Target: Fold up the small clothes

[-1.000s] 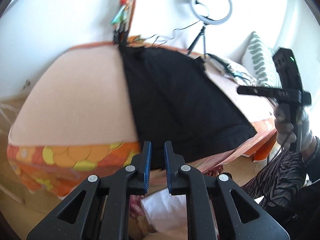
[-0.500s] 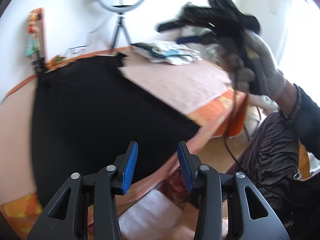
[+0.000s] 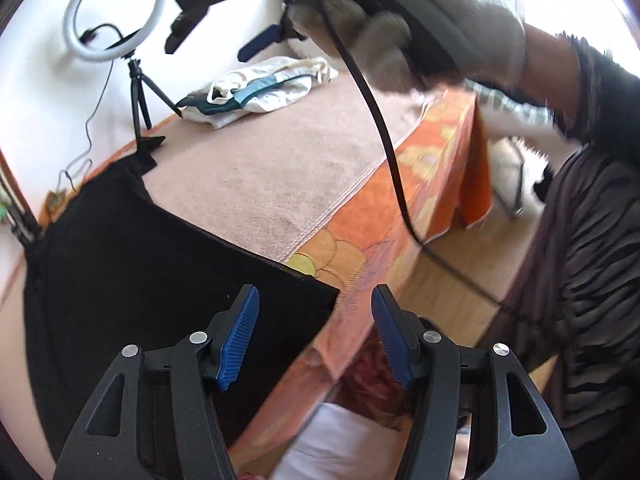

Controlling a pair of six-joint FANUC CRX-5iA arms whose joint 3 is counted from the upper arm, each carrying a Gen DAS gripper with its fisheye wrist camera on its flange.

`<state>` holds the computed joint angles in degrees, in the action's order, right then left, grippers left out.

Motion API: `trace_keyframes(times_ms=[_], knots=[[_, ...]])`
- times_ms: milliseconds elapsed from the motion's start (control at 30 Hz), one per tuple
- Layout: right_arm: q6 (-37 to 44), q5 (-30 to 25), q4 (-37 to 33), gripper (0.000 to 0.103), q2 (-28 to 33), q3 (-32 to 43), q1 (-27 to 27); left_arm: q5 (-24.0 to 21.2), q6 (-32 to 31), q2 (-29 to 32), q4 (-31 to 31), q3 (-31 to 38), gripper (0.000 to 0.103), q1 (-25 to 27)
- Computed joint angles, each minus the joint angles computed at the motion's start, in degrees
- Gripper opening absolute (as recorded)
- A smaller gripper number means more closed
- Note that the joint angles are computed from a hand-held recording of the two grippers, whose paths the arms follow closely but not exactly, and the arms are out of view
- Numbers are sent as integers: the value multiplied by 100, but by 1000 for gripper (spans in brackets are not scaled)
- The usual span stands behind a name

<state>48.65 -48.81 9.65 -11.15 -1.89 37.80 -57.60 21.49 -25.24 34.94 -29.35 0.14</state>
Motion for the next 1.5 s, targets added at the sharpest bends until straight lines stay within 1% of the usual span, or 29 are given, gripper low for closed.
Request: trace_keyframes(times_ms=[100, 133, 200, 267, 300, 333, 367, 433, 500, 567, 633, 733, 767, 800, 867, 1033, 1100, 1133, 1200, 1333, 1400, 1467, 1500], knots=[[499, -19, -592, 86, 248, 345, -417, 125, 165, 134, -180, 77, 57, -162], [676, -38, -773, 86, 362, 486, -548, 127, 200, 157, -160, 81, 55, -154], [1082, -128, -1073, 86, 652, 816, -764, 75, 278, 245, -109, 121, 45, -109], [1690, -388, -1468, 86, 1075, 1315, -968, -54, 375, 396, -60, 216, 30, -83], [1769, -465, -1484, 86, 1246, 1474, -1004, -98, 401, 452, 34, 224, 27, -52], [1875, -558, -1600, 86, 1471, 1706, -1075, -95, 380, 453, 142, 184, 21, -18], [2000, -643, -1809, 86, 1639, 1912, -1158, -87, 340, 460, 275, 137, 12, 27], [2185, -857, -2309, 86, 2030, 2396, -1349, -116, 291, 474, 511, 65, 6, 115], [2124, -951, -2492, 86, 2335, 2733, -1427, -229, 332, 537, 838, 5, 5, 265], [1960, -995, -2452, 86, 2571, 2954, -1422, -423, 497, 620, 1076, -5, 4, 424], [1850, -1089, -2442, 86, 2819, 3216, -1435, -475, 541, 633, 1146, -11, 3, 490], [1772, -1402, -2510, 86, 3228, 3712, -1506, -591, 632, 652, 1241, -8, 3, 543], [1685, -1433, -2398, 86, 3317, 3789, -1488, -618, 664, 653, 1282, -10, 3, 547], [1601, -1431, -2260, 86, 3406, 3853, -1466, -634, 673, 658, 1301, -8, 3, 549], [1485, -1392, -2200, 86, 3519, 3943, -1487, -693, 723, 672, 1391, -5, 3, 556], [1170, -1323, -2373, 84, 3776, 4239, -1613, -776, 774, 655, 1602, -47, 3, 635], [1001, -1414, -2345, 80, 3938, 4443, -1606, -771, 759, 635, 1694, -76, 3, 684], [944, -1503, -2390, 76, 4059, 4614, -1615, -763, 764, 630, 1728, -88, 3, 698], [857, -1715, -2404, 72, 4285, 4941, -1605, -771, 771, 638, 1811, -110, 3, 724], [599, -2089, -2079, 58, 4746, 5523, -1501, -745, 743, 614, 1917, -192, 2, 785], [489, -2042, -1854, 48, 4814, 5575, -1440, -769, 771, 617, 1947, -222, 2, 835], [341, -2180, -1573, 28, 4942, 5729, -1362, -781, 811, 635, 1987, -239, 2, 859], [270, -2289, -1415, 27, 4993, 5799, -1321, -765, 798, 620, 2006, -263, 2, 871]])
